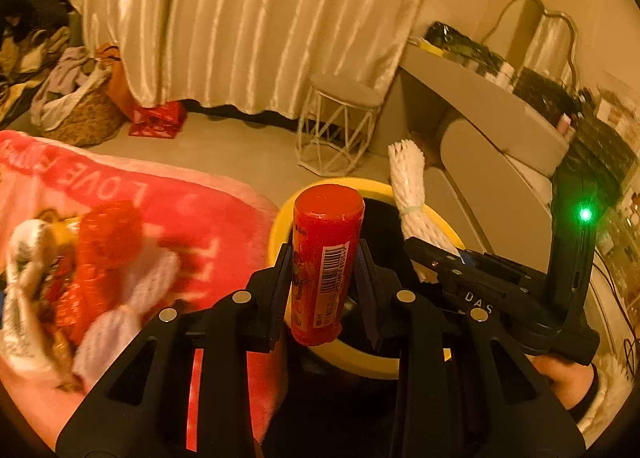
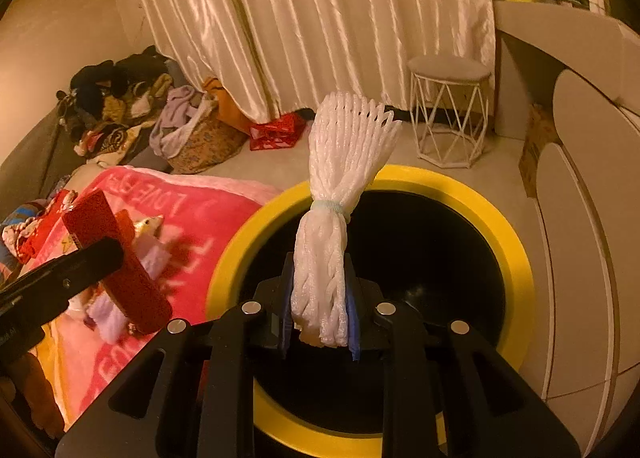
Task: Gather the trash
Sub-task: 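Carry the red can and white mesh net over the yellow-rimmed bin with both tools, then open both tools to drop the red can and mesh net into the bin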
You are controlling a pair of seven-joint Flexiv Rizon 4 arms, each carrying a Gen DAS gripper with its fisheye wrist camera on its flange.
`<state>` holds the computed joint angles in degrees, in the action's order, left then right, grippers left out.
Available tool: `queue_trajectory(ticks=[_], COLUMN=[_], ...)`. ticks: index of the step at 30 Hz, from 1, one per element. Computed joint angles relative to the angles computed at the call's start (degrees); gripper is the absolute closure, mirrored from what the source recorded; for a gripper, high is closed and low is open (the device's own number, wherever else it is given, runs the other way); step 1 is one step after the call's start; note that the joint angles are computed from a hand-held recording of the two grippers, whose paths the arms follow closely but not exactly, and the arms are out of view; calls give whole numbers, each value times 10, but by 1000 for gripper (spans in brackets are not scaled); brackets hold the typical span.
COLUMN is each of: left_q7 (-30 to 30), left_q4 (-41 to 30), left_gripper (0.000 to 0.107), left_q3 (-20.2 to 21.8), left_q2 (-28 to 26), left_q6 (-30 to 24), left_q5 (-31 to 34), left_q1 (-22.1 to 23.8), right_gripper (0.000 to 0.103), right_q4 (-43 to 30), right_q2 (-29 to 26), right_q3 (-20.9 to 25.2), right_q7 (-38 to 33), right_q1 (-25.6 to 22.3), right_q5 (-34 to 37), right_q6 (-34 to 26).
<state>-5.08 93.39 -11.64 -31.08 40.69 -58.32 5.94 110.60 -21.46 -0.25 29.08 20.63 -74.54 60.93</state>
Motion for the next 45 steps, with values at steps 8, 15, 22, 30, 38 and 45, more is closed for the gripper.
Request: queue_trajectory(ticks=[8, 15, 22, 30, 38, 45], left_q7=[-45, -66, -73, -55, -15, 1], left_q4=[-32, -50, -59, -33, -5, 1], left_gripper=[82, 79, 35, 14, 14, 14], left_q3=[-2, -11, -19, -19, -13, -6], left_q2=[-33, -53, -57, -34, -12, -4], left_q6=[-26, -29, -30, 9, 56, 81], left_q5=[49, 74, 65, 17, -32, -63], left_q1=[-12, -17, -8, 3, 13, 22], right_gripper=[81, 79, 50, 43, 31, 25], right_q4=[23, 40, 47, 36, -12, -46], right_q2=[6, 11, 20, 26, 11, -7], right_q3=[0, -2, -3, 7, 12, 10], right_q7=[14, 27, 48, 42, -1, -17], right_q1=[-15, -22, -23, -12, 15, 31], right_q5=[23, 37, 31, 20, -7, -31], right_q6=[20, 34, 26, -26, -82, -85])
